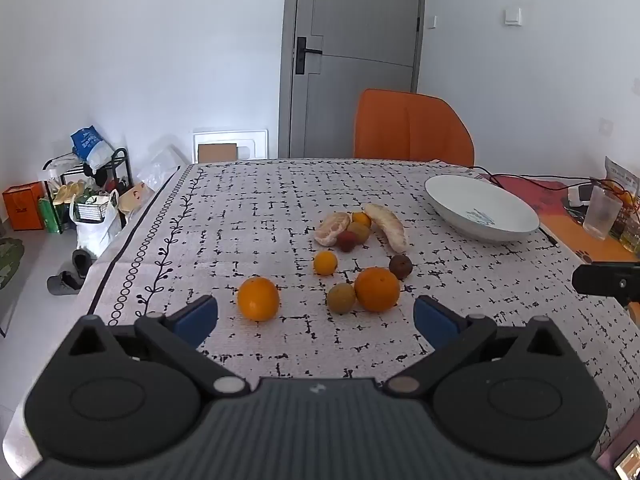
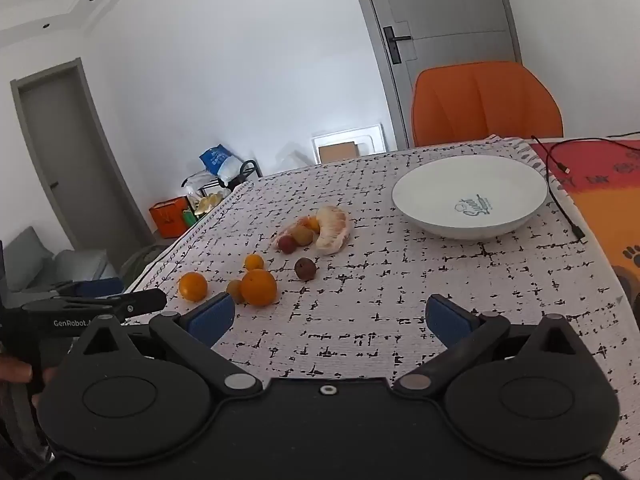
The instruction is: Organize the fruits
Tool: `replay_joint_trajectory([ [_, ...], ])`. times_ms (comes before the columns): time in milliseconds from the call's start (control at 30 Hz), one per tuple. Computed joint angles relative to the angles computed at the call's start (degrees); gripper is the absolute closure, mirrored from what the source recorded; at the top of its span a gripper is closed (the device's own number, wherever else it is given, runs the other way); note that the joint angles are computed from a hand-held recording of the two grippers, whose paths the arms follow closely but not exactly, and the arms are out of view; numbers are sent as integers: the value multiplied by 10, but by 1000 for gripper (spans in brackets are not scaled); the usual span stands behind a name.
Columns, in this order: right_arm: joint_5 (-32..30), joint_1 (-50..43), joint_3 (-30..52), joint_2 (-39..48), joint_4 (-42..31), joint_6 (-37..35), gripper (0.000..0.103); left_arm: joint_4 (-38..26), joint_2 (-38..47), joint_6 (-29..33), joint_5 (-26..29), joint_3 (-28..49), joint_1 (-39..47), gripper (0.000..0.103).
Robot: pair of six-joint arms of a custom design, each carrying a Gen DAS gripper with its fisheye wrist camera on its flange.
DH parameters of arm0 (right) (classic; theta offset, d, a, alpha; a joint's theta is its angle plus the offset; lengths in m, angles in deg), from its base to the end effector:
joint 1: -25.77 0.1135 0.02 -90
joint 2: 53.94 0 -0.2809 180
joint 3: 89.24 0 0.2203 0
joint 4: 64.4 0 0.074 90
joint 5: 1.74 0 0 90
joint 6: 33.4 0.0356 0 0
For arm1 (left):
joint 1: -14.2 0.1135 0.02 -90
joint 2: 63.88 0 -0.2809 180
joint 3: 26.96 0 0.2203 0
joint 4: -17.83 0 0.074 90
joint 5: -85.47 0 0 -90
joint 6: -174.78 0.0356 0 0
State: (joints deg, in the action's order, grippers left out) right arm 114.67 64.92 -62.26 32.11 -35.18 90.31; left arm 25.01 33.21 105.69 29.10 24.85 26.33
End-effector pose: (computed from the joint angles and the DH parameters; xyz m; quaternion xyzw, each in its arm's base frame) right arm 0.1695 0.1176 0.1521 0.0744 0.8470 0.1307 0.5099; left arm 0.2889 0.0419 0.1718 0.1921 0.8485 -0.1303 0.4756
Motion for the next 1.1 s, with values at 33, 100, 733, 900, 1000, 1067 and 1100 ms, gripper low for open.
replay_joint_trajectory([
  [33,7,1,0,-1,-3,-5,0,-7,-1,0,-8,3,-3,0],
  [100,35,21,24,22,-33,-6,0,-9,-1,-3,-10,4,-5,0],
  [733,24,12,29,13,-64,11,0,-11,-1,-1,3,4,4,0],
  [900,23,11,31,12,-70,12,0,-6,2,2,4,3,5,0],
  [1000,22,9,32,11,-73,13,0,-8,4,3,5,4,5,0],
  [1067,24,11,31,14,-69,12,0,-7,6,3,3,5,5,0],
  [1100,24,11,29,14,-66,12,0,-7,6,3,3,5,5,0],
])
